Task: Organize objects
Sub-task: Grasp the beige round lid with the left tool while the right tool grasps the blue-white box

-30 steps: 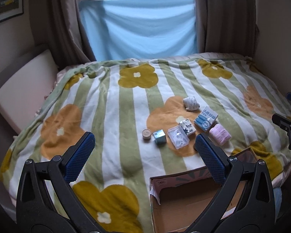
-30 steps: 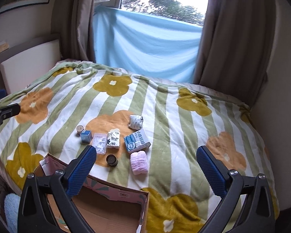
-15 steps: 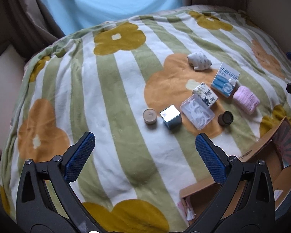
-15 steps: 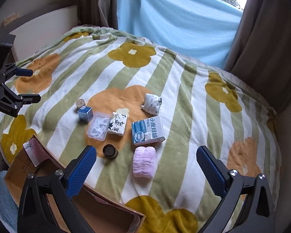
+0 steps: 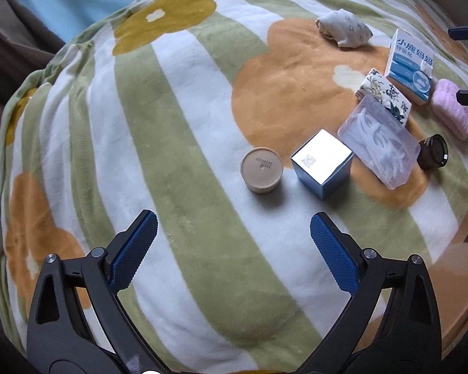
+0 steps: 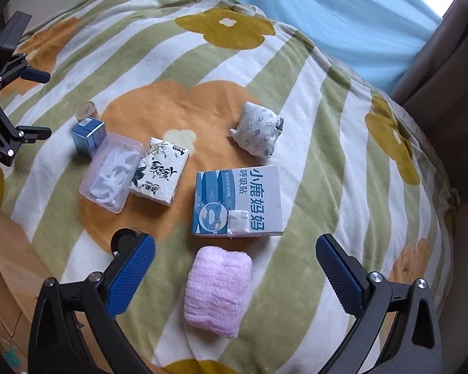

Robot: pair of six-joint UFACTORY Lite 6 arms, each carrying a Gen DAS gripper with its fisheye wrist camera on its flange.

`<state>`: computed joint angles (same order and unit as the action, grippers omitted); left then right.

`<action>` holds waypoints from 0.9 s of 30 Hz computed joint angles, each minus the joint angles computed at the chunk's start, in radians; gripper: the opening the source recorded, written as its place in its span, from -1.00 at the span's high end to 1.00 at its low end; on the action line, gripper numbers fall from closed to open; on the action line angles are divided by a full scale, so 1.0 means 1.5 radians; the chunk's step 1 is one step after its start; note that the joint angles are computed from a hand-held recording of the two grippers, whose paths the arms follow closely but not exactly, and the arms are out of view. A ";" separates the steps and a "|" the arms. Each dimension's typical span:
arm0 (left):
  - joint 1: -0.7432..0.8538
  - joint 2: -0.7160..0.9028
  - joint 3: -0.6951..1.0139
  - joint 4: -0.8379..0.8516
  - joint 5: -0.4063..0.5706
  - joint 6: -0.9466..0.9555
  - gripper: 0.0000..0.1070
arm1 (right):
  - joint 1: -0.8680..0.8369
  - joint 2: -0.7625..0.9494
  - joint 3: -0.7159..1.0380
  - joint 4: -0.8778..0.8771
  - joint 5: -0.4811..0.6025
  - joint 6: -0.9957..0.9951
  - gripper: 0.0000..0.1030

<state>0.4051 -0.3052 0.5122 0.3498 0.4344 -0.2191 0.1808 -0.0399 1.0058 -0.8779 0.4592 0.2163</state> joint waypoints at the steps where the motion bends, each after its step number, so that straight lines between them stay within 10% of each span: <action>1: 0.006 0.023 0.006 0.002 -0.016 0.001 -0.82 | 0.001 0.020 0.009 -0.029 0.000 0.026 -0.99; 9: 0.020 0.145 0.052 0.029 -0.087 -0.005 -0.73 | 0.003 0.156 0.089 -0.178 0.019 0.159 -0.99; 27: 0.004 0.239 0.096 -0.059 -0.138 0.101 0.44 | -0.006 0.265 0.186 -0.155 0.036 0.156 -0.68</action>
